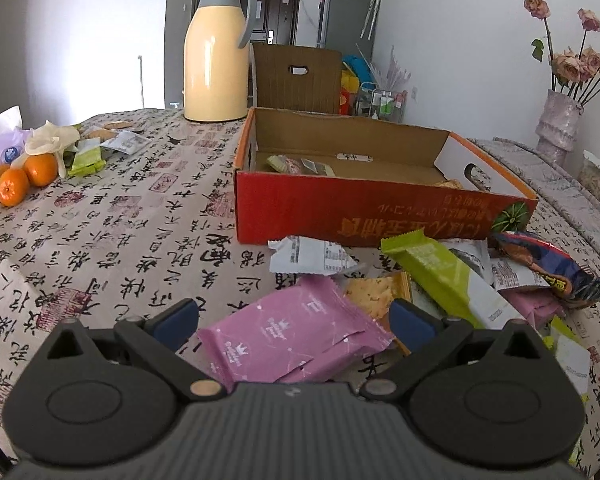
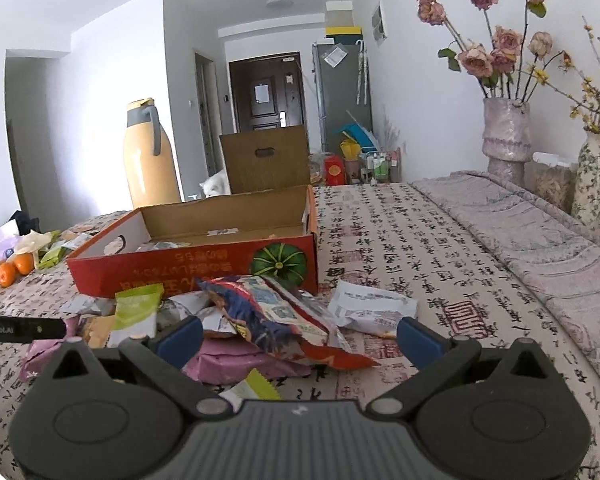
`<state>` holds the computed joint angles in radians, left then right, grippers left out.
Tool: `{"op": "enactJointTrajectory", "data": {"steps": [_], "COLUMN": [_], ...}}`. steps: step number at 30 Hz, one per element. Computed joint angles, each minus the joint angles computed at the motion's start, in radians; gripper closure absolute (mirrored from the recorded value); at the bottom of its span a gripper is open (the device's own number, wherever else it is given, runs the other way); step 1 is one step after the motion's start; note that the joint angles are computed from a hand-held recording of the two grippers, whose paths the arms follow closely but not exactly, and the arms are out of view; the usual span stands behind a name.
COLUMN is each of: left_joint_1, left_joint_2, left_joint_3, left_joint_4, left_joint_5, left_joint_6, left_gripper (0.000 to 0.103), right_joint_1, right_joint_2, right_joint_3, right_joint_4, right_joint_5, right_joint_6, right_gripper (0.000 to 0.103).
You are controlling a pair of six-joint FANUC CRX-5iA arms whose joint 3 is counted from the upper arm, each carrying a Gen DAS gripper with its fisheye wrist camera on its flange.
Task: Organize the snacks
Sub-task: 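Move both tools back over the snack pile, then grasp the QR-code cracker bag with the right tool while the left tool grasps the pink packet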
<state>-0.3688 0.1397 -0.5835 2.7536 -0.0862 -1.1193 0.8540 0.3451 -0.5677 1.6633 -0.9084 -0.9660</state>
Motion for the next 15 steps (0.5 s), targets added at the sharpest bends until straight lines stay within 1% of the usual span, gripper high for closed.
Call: {"op": "enactJointTrajectory", "data": {"steps": [2,5,9,13,15], "left_joint_1": [-0.001,0.000,-0.002,-0.006,-0.005], "left_joint_2": [0.001,-0.001,-0.003,-0.005,-0.005], "left_joint_3": [-0.003,-0.010,-0.008,0.000,0.000], "left_joint_4": [-0.017,-0.041,-0.027,0.005,0.005], "left_joint_5": [-0.001,-0.007,-0.002,0.008,0.008], "left_joint_6": [0.012,0.030,0.018,-0.010,-0.010], "left_gripper": [0.000,0.000,0.000,0.000,0.000], "right_joint_1": [-0.025,-0.076,-0.160,-0.242,-0.265], "right_joint_2": [0.001,-0.002,-0.002,0.006,0.014], "right_joint_3": [0.007,0.022,0.051,0.084,0.095], "right_joint_4": [0.031,0.071,0.099,0.091,0.089], "right_joint_5": [0.029,0.097,0.238,0.403,0.454], "right_joint_6": [-0.003,0.005,0.024,0.037,0.036], "right_gripper": [0.000,0.000,0.000,0.000,0.005]}}
